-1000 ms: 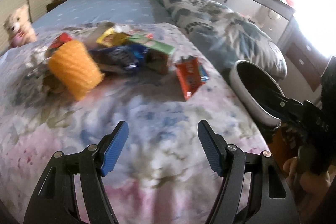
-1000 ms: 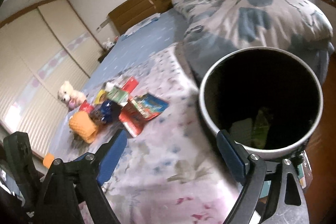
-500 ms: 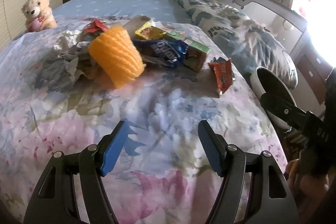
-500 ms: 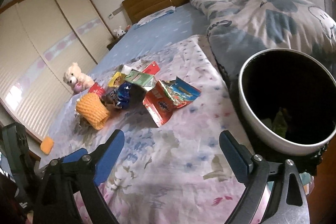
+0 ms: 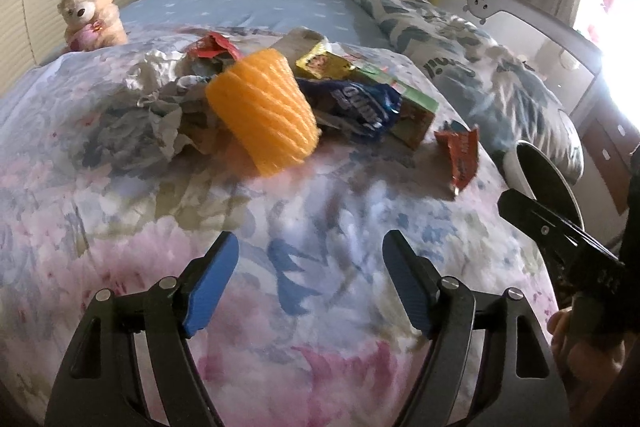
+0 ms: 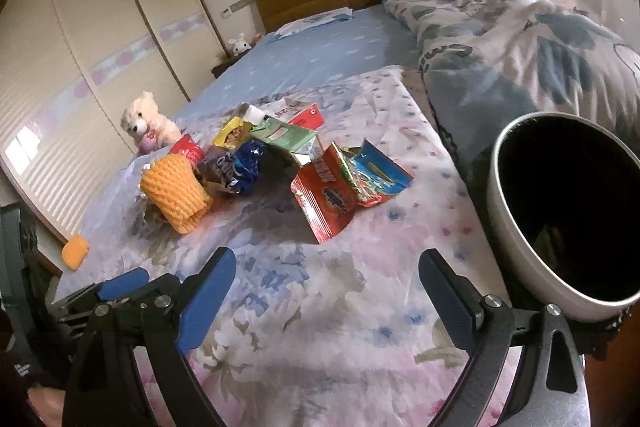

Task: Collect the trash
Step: 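Grasp the orange foam net with the left tool while the right tool grasps the red snack bag, then carry the orange net and red bag to the bin and release both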

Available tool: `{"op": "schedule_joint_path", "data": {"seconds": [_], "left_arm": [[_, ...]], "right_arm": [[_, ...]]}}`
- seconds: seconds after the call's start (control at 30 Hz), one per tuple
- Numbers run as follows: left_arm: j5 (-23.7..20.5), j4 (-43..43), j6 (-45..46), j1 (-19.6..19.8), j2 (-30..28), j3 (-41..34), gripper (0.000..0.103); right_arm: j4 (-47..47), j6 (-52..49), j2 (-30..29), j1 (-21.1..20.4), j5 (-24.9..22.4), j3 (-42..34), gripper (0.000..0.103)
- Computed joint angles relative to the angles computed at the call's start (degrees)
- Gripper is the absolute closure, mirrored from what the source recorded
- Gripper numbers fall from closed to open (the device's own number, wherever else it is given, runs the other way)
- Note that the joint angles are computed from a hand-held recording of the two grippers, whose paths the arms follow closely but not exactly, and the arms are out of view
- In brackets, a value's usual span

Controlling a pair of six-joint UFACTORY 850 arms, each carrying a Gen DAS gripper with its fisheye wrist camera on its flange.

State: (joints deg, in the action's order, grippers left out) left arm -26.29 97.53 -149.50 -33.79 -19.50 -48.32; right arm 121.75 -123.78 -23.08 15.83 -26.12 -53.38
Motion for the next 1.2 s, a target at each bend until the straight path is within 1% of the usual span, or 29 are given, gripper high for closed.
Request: {"op": "schedule_joint_path", "data": {"seconds": [0.13,0.23,0.33,0.4,0.47,0.5,0.53,0.57,0.6,0.63,0.67,0.73,0.77,0.83,0.9,1.0,1.1,1.2], "left_arm": [[0.1,0.9,-0.6,1.8,-0.3,-0.7,0.026],[0.0,0.3,-0.1,3.2,-1.0,-1.9,0.026],[0.8,2.6,-3.5,4.9,-1.4,-2.6,0.026],[0.9,2.2,-3.4,5.6,-2.1,-3.4,0.026],[0.9,2.7,-4.0,6.0,-2.5,-3.8,0.027],[1.0,3.4,-4.7,6.2,-2.6,-3.8,0.029],[1.2,4.7,-6.0,6.2,-2.6,-3.7,0.041],[1.7,5.9,-6.6,6.4,-2.6,-3.6,0.048],[2.2,6.5,-6.6,6.5,-2.5,-3.5,0.060],[2.6,6.8,-6.5,6.4,-2.5,-3.4,0.068],[2.6,7.1,-6.6,6.3,-2.4,-3.2,0.068],[2.3,8.7,-8.2,5.9,-1.8,-2.4,0.073],[2.1,8.8,-8.2,5.5,-1.5,-2.0,0.074],[1.8,9.7,-9.2,4.7,-0.8,-1.3,0.076],[1.3,9.3,-8.6,3.6,-0.3,-0.8,0.077],[1.2,9.7,-7.9,2.0,0.5,-0.5,0.077],[0.8,9.0,-6.5,0.6,0.8,-0.4,0.077],[0.7,9.1,-6.6,-0.1,1.2,-0.3,0.077]], "right_arm": [[2.2,-3.5,-0.8,0.9,0.4,-1.3,0.009],[5.8,-7.7,-1.7,1.8,2.2,-2.7,0.009],[6.5,-7.3,-3.2,2.3,3.1,-4.7,0.009],[6.5,-7.0,-4.2,2.6,3.8,-6.0,0.009],[10.1,-10.4,-4.9,3.1,5.3,-7.0,0.009],[10.2,-10.4,-5.3,3.2,5.5,-7.4,0.010],[10.8,-10.6,-5.7,3.2,5.7,-7.8,0.011],[10.6,-10.1,-6.2,3.2,6.0,-8.4,0.011],[10.0,-9.4,-6.6,3.2,6.2,-8.8,0.012],[10.6,-9.6,-6.9,3.2,6.5,-9.0,0.022],[9.7,-8.3,-7.2,3.0,6.7,-9.3,0.030],[3.4,-1.2,-8.0,2.5,7.0,-10.2,0.071],[0.6,2.2,-8.3,2.2,7.3,-10.6,0.078],[0.0,3.2,-8.1,1.6,6.6,-10.2,0.094],[0.0,2.8,-7.4,1.2,5.7,-9.3,0.100],[-1.3,3.4,-6.2,0.6,3.7,-7.8,0.103],[-1.2,3.2,-5.0,0.3,2.7,-6.3,0.103],[-4.7,7.1,-5.2,0.0,2.4,-6.9,0.091]]}}
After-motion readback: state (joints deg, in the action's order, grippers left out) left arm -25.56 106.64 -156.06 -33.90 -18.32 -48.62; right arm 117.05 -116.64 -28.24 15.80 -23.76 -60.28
